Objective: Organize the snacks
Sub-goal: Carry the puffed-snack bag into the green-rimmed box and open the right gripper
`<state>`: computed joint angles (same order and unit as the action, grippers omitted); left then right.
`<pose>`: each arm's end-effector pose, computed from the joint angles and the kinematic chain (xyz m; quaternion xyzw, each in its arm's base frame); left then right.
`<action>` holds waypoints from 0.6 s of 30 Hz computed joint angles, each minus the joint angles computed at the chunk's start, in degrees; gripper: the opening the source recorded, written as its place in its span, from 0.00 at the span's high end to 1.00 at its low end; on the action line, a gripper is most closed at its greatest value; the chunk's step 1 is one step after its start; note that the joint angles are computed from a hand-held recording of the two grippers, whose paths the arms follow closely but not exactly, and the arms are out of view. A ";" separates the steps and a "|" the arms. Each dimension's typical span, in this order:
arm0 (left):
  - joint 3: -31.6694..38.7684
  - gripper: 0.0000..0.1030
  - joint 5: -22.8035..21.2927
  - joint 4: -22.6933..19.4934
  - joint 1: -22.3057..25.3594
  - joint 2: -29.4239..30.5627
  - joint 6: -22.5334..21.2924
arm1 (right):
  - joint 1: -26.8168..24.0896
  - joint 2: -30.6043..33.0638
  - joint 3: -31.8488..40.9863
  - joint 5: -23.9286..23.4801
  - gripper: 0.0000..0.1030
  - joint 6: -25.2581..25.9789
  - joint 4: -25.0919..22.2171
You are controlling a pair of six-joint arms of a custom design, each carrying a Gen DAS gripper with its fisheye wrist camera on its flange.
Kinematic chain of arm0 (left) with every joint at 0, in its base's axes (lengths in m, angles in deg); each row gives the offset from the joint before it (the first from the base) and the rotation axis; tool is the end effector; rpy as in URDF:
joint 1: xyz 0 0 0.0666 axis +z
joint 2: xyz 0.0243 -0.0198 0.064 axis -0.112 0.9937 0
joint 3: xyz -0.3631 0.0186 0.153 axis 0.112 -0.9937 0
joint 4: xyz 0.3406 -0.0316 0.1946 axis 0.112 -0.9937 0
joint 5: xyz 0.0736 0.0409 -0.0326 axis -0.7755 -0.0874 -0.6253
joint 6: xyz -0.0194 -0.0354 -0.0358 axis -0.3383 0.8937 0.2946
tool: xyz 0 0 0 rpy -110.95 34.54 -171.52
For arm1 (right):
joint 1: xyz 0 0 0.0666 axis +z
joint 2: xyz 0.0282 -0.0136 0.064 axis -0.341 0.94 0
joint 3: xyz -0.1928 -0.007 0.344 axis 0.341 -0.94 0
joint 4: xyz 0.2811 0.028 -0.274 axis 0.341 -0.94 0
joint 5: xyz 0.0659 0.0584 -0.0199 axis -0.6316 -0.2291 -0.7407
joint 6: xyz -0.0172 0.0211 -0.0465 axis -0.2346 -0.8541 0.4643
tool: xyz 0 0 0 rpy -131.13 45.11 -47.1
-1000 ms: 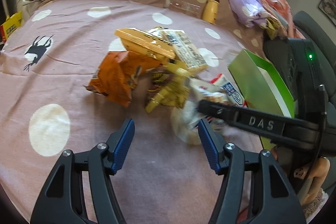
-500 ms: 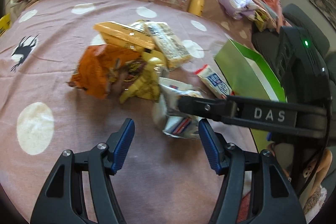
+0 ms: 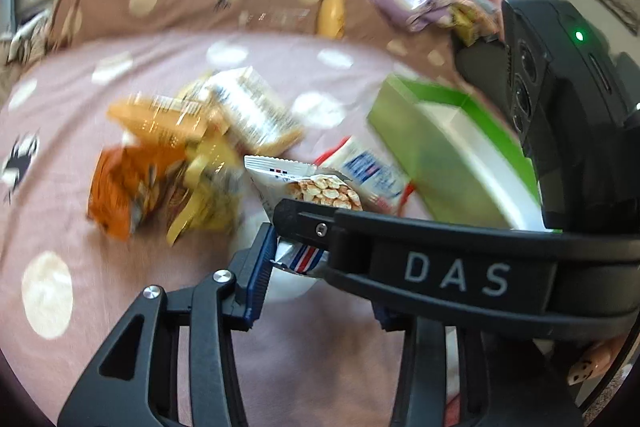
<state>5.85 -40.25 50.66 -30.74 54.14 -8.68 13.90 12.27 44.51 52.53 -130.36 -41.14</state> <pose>0.3330 -0.1690 0.3106 0.3050 0.8609 -0.2792 0.2965 0.3029 0.1980 0.3348 0.2325 0.9126 0.2082 0.2641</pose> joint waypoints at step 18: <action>7.97 0.61 -0.28 2.22 -17.31 3.70 -2.49 | -3.70 -23.72 -8.13 19.63 0.60 -9.38 -9.15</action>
<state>13.82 -40.53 52.89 -48.05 57.84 -11.17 10.19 -11.45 36.38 72.16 -139.74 -50.29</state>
